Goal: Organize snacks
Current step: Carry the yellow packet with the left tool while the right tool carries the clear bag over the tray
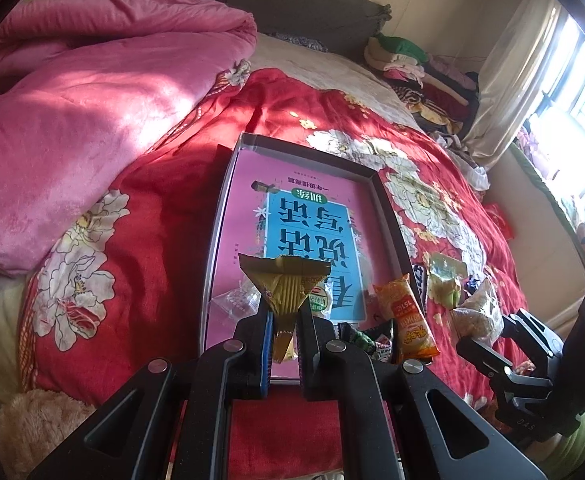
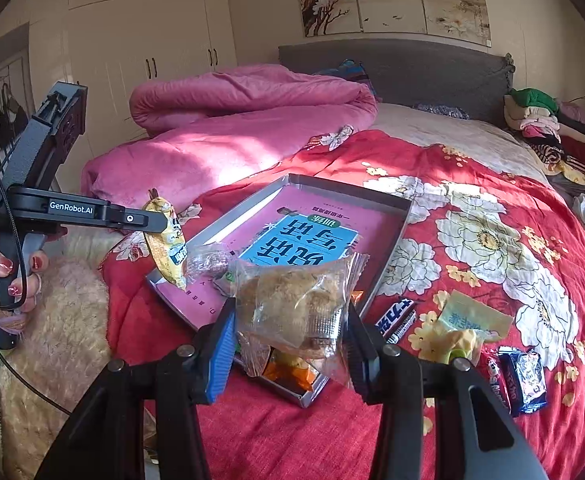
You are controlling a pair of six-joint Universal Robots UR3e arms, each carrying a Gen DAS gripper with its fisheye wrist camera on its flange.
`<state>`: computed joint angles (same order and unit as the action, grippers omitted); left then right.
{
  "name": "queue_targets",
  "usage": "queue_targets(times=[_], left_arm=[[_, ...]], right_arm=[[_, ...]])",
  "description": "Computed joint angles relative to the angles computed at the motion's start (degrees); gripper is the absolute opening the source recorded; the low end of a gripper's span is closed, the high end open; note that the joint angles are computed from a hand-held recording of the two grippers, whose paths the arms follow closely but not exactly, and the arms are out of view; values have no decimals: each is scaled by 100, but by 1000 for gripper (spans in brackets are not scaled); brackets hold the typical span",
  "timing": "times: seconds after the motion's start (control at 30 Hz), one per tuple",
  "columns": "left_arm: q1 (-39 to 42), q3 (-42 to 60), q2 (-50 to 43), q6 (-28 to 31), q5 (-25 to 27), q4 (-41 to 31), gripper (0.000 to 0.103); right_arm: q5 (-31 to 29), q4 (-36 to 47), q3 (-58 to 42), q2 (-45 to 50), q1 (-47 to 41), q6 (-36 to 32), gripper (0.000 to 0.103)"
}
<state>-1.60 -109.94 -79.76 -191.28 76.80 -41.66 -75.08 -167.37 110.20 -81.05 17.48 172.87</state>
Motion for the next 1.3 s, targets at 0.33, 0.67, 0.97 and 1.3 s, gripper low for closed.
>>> queue_targets(times=[0.33, 0.67, 0.97, 1.3], left_arm=[[-85, -16, -250, 11, 85, 55, 10], [-329, 62, -594, 16, 199, 280, 10], [-246, -22, -691, 43, 63, 481, 10], [-150, -65, -795, 72, -69, 669, 10]], right_arm=[[-84, 66, -374, 325, 198, 41, 49], [-130, 112, -589, 556, 310, 21, 49], [-187, 250, -899, 858, 488, -41, 49], [-231, 393, -1210, 1194, 691, -153, 49]])
